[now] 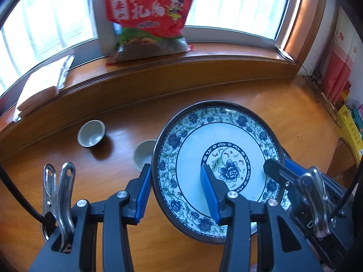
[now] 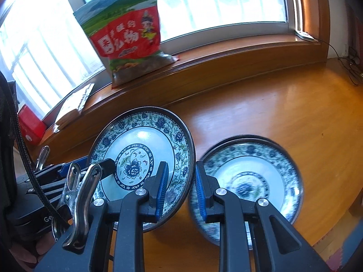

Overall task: Organize plates and bowls
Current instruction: 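Lower the held plate onto the plate stack with the right gripper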

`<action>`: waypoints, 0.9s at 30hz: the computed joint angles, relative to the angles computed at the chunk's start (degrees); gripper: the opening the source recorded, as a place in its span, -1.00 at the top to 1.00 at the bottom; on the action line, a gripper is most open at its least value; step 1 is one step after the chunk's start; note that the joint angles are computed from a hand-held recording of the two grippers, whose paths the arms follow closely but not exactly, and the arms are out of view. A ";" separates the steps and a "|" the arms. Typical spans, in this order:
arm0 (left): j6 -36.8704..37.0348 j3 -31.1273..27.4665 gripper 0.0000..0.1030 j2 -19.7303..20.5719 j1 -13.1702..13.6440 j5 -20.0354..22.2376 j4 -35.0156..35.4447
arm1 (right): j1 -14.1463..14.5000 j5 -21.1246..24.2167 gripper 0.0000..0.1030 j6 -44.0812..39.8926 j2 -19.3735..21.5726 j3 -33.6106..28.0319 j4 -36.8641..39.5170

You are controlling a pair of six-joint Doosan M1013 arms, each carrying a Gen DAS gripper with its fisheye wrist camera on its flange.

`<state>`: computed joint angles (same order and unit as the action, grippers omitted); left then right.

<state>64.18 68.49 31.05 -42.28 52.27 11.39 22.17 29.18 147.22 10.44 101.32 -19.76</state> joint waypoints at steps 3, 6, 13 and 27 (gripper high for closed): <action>-0.49 -1.44 0.11 1.02 -0.86 0.68 -0.05 | -1.27 -0.29 0.52 -1.86 -0.81 0.99 1.46; -1.17 -2.58 0.11 1.91 -1.71 1.24 0.00 | -2.47 -0.33 0.52 -3.99 -1.48 1.83 2.80; -2.62 -4.87 0.11 3.86 -3.36 2.78 -0.40 | -5.07 -0.69 0.52 -9.62 -2.83 4.15 6.47; -2.73 -8.31 0.11 7.64 -5.06 7.35 -1.82 | -7.88 -1.17 0.52 -17.02 -3.16 7.51 13.33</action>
